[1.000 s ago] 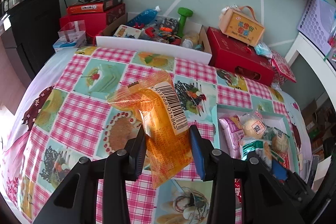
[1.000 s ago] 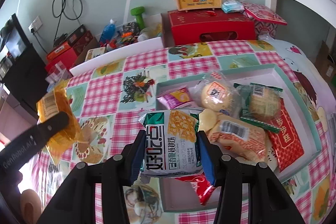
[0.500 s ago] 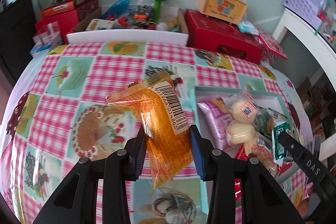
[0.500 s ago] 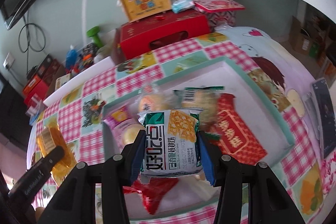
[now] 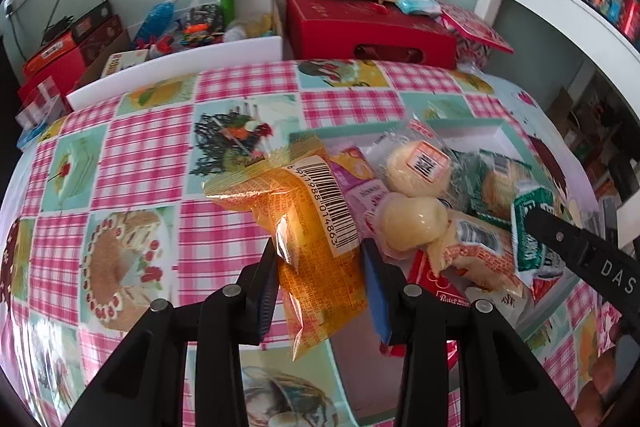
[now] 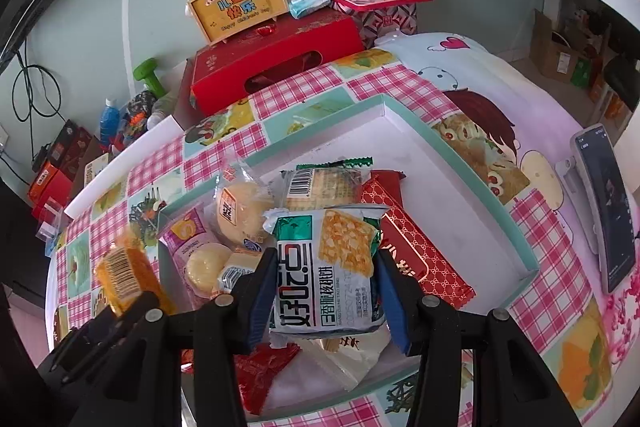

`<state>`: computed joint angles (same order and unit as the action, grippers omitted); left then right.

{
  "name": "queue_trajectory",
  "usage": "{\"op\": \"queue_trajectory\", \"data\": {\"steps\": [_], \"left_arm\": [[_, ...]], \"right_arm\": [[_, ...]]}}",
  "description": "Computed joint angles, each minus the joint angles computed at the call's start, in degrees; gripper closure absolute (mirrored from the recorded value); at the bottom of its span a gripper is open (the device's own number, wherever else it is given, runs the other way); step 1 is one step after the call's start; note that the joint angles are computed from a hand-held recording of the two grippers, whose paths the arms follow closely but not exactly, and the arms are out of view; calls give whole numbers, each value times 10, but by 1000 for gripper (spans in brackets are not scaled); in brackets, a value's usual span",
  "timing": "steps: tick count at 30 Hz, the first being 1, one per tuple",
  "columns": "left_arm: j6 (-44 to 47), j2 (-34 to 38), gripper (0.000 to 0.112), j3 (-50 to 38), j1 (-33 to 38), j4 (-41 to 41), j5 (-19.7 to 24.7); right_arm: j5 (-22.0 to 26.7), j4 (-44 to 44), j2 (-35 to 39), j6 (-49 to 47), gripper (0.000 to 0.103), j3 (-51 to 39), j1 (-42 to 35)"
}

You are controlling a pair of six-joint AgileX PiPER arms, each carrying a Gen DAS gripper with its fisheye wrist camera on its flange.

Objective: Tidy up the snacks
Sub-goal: 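Lift both packets and carry them over the white tray, then open both tools to drop the packets into the tray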

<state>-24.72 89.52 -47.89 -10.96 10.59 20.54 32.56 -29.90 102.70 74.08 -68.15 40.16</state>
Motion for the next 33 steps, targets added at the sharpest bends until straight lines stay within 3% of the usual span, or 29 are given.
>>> {"op": "queue_trajectory", "data": {"steps": [14,20,23,29,33], "left_arm": [[78,27,72,-9,-26,-71,-10],[228,56,72,-17,-4,-235,-4],[218,61,72,-22,-8,-227,-3],[274,70,72,-24,7,-292,0],[257,67,71,-27,6,-275,8]], "right_arm": [[-12,19,1,-15,52,10,-15],[-21,31,0,-22,52,18,-27],[-23,35,1,-25,52,20,-31],[-29,43,7,-35,52,18,-36],[-28,41,9,-37,52,17,-37]]}}
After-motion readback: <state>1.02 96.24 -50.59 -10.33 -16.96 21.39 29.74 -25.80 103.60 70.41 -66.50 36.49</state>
